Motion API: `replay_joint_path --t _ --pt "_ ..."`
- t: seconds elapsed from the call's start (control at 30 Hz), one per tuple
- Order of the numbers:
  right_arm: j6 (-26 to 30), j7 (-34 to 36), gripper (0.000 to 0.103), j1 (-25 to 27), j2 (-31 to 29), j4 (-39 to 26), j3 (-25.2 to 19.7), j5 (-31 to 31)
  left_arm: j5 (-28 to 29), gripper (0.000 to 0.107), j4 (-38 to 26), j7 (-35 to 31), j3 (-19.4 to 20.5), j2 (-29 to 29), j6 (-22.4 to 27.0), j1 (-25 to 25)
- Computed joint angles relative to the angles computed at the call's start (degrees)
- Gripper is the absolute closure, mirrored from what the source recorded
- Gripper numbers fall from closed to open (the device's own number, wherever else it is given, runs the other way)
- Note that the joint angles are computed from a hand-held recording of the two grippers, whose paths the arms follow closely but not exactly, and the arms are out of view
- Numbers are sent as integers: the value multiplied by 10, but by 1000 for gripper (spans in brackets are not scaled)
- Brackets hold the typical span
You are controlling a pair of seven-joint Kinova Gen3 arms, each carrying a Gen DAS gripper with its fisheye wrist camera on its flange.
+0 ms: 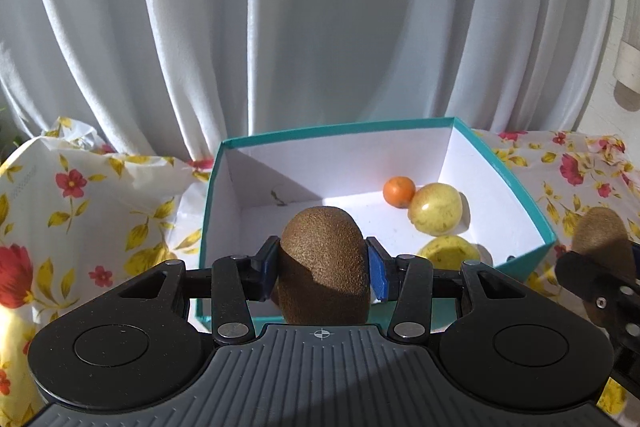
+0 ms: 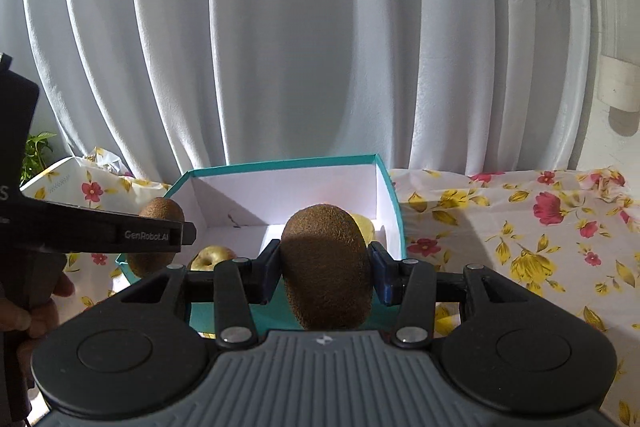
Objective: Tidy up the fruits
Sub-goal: 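Carry both kiwis over the teal box while the left gripper releases its kiwi inside, then lower the held kiwi into the teal box and open the right gripper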
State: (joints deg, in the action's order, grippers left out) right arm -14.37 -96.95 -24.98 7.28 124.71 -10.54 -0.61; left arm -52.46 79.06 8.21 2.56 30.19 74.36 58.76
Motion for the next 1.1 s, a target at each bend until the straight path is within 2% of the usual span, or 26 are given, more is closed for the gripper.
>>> replay_joint_path --t 0.17,0.33,0.6,0.73,0.93,1.03,1.1 --pt "-13 -7 58 9 5 -3 2 3 4 58 -26 -19 -12 30 -10 -22" --pt "-23 -31 58 23 14 -4 -6 25 38 58 -48 -52 -22 54 -31 -51" --pt "-32 -70 58 43 24 -7 -15 71 73 58 -77 -103 -40 90 -63 -73" --pt "-33 -65 58 38 28 -8 -8 67 90 58 -104 -136 -52 112 -56 -73" --pt "-24 -61 58 34 25 -11 -8 64 116 58 -99 -151 -58 106 -78 -80" --pt "-22 -61 58 33 24 -12 -8 65 113 54 -94 -148 -65 104 -87 -75" --pt "-20 -64 58 36 24 -14 -12 71 103 41 -87 -137 -72 101 -93 -67"
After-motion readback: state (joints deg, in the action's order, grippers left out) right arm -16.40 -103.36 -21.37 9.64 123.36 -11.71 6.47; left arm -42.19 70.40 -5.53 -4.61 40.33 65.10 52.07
